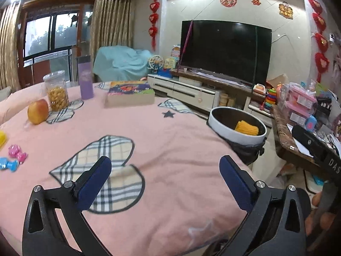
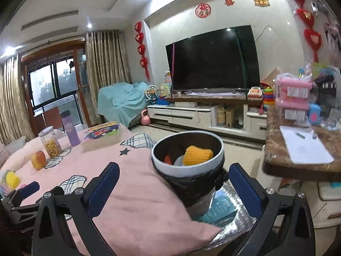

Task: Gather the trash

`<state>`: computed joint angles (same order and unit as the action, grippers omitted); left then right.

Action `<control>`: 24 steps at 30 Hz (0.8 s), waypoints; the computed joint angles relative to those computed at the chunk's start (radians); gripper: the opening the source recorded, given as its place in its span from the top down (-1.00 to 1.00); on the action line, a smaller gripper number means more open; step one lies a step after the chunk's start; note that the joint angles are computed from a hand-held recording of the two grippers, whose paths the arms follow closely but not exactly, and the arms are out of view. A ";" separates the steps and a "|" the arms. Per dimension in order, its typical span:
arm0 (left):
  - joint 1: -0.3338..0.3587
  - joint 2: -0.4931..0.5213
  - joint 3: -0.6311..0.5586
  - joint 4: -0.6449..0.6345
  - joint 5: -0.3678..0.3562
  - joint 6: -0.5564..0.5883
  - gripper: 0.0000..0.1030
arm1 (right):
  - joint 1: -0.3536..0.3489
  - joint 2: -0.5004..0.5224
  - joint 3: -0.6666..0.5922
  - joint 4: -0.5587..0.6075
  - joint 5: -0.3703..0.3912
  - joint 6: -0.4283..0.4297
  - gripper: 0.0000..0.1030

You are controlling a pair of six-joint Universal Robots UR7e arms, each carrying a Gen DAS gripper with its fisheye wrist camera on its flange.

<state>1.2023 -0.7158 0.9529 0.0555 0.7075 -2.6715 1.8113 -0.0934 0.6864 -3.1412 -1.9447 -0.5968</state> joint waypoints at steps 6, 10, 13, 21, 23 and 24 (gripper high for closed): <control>-0.003 -0.033 0.073 -0.108 -0.027 0.062 -1.00 | -0.003 0.006 0.043 -0.069 -0.021 -0.030 -1.00; -0.006 -0.041 0.100 -0.164 -0.042 0.093 -1.00 | -0.004 0.001 0.069 -0.097 -0.014 -0.043 -1.00; -0.009 -0.058 0.137 -0.226 -0.045 0.126 -1.00 | -0.006 -0.003 0.084 -0.107 -0.007 -0.053 -1.00; -0.012 -0.079 0.184 -0.293 -0.027 0.171 -1.00 | -0.009 -0.018 0.116 -0.141 0.026 -0.051 -1.00; -0.015 -0.085 0.198 -0.316 -0.025 0.187 -1.00 | -0.009 -0.024 0.126 -0.153 0.037 -0.049 -1.00; -0.016 -0.088 0.203 -0.323 -0.024 0.191 -1.00 | -0.009 -0.025 0.128 -0.159 0.039 -0.050 -1.00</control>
